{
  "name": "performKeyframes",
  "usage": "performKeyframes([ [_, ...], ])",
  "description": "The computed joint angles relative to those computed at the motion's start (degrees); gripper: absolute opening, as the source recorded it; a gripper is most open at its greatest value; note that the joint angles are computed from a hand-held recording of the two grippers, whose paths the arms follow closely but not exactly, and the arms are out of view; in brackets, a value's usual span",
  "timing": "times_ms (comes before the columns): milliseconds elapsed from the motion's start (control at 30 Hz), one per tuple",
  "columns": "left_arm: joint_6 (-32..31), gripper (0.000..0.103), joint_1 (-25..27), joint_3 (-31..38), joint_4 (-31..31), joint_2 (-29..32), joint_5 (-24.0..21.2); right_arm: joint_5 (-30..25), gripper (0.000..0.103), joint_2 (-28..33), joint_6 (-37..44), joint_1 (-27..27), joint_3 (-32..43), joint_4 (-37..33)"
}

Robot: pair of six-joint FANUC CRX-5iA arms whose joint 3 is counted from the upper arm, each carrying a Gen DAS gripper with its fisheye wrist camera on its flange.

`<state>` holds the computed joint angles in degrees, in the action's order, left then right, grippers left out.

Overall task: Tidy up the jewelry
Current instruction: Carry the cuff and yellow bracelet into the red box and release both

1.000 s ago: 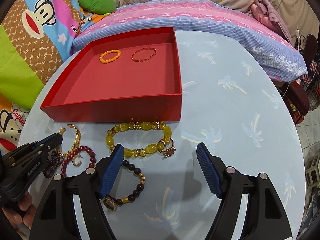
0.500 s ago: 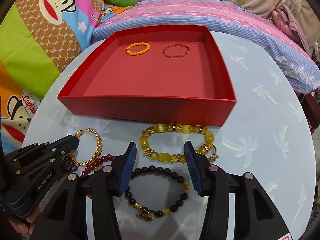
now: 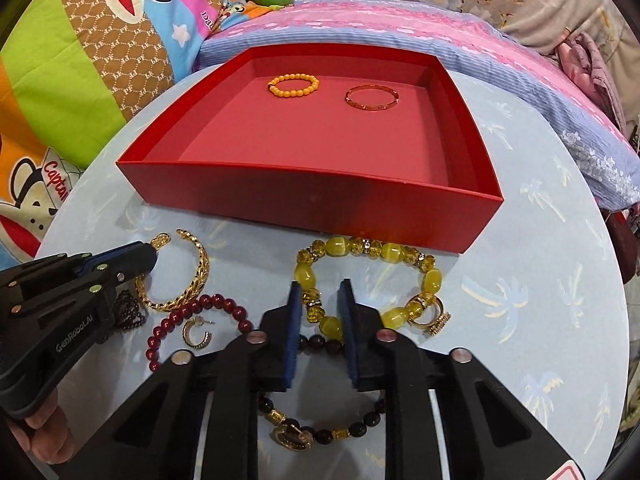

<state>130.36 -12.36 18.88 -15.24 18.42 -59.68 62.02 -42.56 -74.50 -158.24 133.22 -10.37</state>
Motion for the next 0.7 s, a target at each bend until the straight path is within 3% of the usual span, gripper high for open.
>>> performKeyframes([
  [700,-2.5,0.005,-0.2,0.1,2.3,-2.7,1.2,-2.0,0.009,4.6,0.3,-3.5,3.7,-10.5],
])
